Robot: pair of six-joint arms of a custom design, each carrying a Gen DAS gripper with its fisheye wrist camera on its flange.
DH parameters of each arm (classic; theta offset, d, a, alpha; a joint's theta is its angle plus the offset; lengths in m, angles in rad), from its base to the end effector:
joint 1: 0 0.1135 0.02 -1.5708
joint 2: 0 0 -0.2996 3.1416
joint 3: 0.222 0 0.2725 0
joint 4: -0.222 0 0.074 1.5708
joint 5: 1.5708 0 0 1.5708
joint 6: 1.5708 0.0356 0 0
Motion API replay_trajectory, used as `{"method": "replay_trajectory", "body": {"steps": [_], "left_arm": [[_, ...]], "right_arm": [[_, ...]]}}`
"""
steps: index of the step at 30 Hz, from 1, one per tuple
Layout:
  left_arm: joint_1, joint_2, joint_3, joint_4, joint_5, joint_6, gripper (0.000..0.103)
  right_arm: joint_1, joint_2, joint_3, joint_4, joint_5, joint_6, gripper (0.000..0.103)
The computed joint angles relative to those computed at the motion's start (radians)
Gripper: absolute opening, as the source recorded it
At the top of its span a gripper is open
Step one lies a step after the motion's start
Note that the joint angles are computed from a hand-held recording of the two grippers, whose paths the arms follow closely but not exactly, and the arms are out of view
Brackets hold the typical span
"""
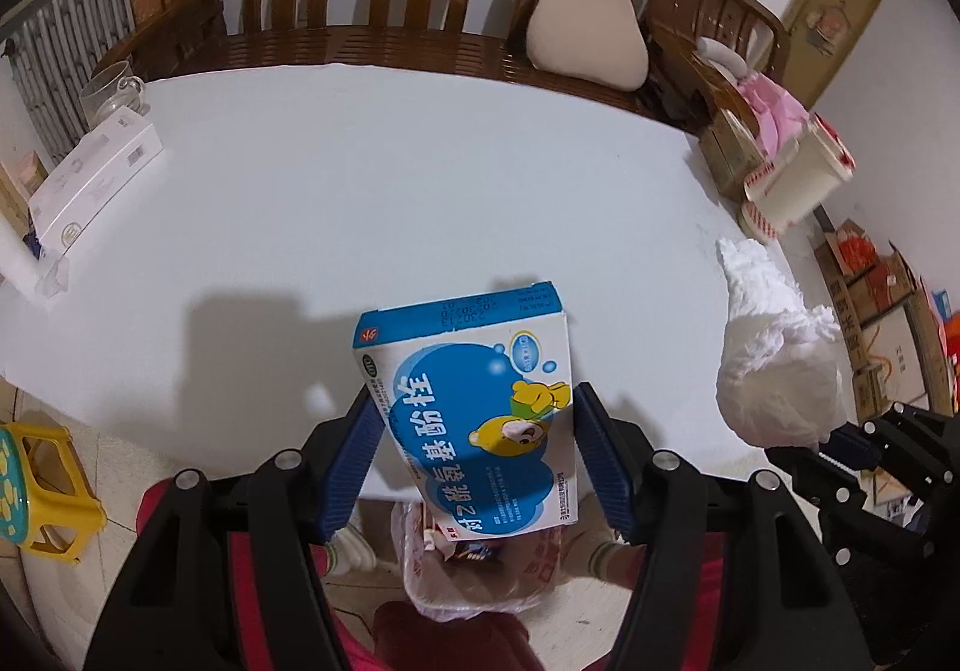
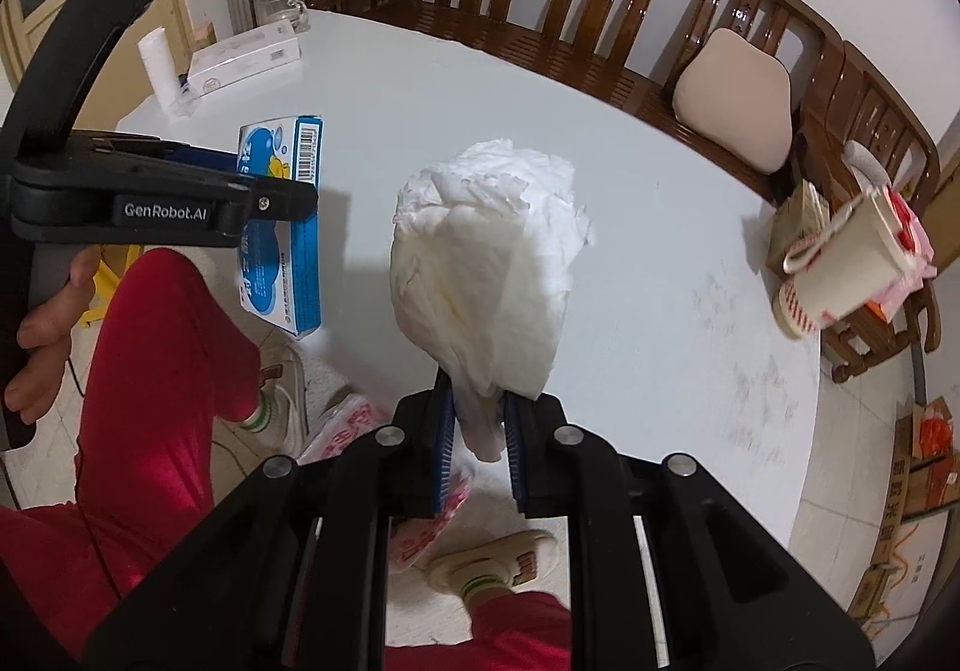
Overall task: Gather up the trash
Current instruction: 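Carry the blue box and tissue down to the trash bag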
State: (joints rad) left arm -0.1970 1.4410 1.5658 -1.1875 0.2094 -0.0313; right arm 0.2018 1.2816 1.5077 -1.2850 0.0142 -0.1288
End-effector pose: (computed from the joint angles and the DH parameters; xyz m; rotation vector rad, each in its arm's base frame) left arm 0.2834 -0.0641 0.4081 0.2902 2.6239 -0.3536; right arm 0.2292 0.0464 0.4232 -0.4278 2.5945 0.0064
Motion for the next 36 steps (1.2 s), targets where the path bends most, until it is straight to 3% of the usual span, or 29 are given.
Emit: {"method": "replay_trajectory", "body": {"steps": [12,23,36], "left_arm": [[-0.040,-0.238,-0.316,0.041,-0.007,0.069,0.062],[-0.122,-0.375,-0.514,0.095,-0.050,0.075,0.062],[-0.182,-0.420,-0.692,0.184,-0.110,0.052,0.062]], "right_arm": [[0.202,-0.193,-0.208,-0.028,0.091,0.227,0.016],[0.382,-0.287,-0.379,-0.013,0.149,0.441,0.016],[0.388,-0.317,-0.570,0.087,0.127,0.506,0.016]]}}
